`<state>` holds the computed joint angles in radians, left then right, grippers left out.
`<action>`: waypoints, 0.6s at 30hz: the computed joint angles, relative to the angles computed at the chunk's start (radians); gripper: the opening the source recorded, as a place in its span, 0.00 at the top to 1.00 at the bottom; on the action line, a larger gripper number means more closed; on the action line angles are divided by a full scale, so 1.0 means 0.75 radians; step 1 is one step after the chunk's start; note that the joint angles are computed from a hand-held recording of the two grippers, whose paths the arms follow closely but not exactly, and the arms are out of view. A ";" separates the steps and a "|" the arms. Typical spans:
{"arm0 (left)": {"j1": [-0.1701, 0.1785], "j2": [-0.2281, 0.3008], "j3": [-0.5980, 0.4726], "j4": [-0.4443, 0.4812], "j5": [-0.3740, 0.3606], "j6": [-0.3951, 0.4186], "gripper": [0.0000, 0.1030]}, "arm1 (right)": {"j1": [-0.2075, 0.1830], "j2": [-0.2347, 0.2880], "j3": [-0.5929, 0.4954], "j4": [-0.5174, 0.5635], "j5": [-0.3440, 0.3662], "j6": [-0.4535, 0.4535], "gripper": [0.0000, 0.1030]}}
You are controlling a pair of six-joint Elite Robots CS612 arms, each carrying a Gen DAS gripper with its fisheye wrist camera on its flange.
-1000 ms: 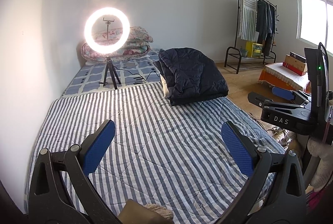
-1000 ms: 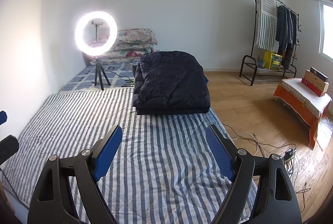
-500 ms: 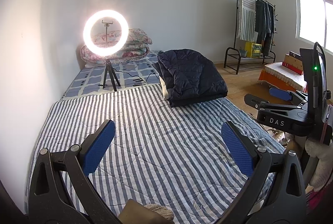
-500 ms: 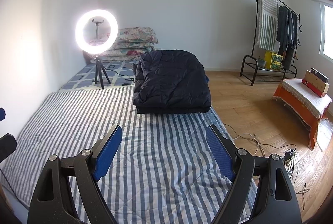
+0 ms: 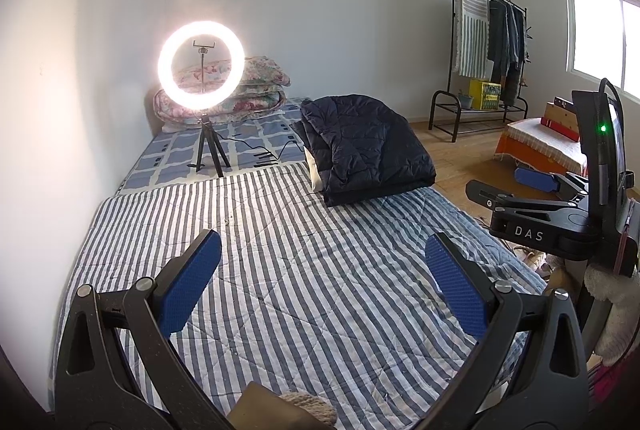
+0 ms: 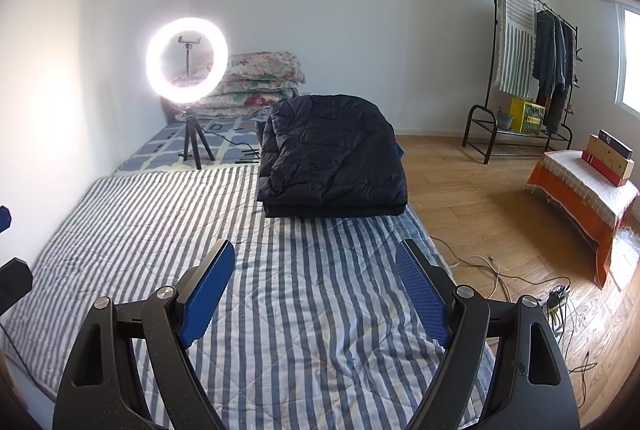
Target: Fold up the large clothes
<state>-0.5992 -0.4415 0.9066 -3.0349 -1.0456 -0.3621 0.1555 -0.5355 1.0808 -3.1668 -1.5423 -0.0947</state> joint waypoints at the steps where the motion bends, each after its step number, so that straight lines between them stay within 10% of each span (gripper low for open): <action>1: -0.002 0.000 0.001 -0.001 0.004 -0.001 0.00 | 0.000 0.000 0.000 0.001 0.001 -0.001 0.20; 18: 0.009 0.006 -0.015 -0.020 -0.001 0.036 0.00 | -0.004 0.000 -0.003 0.013 0.015 -0.011 0.20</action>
<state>-0.5921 -0.4368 0.8951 -3.0498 -1.0464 -0.3351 0.1526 -0.5352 1.0784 -3.1567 -1.5311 -0.1026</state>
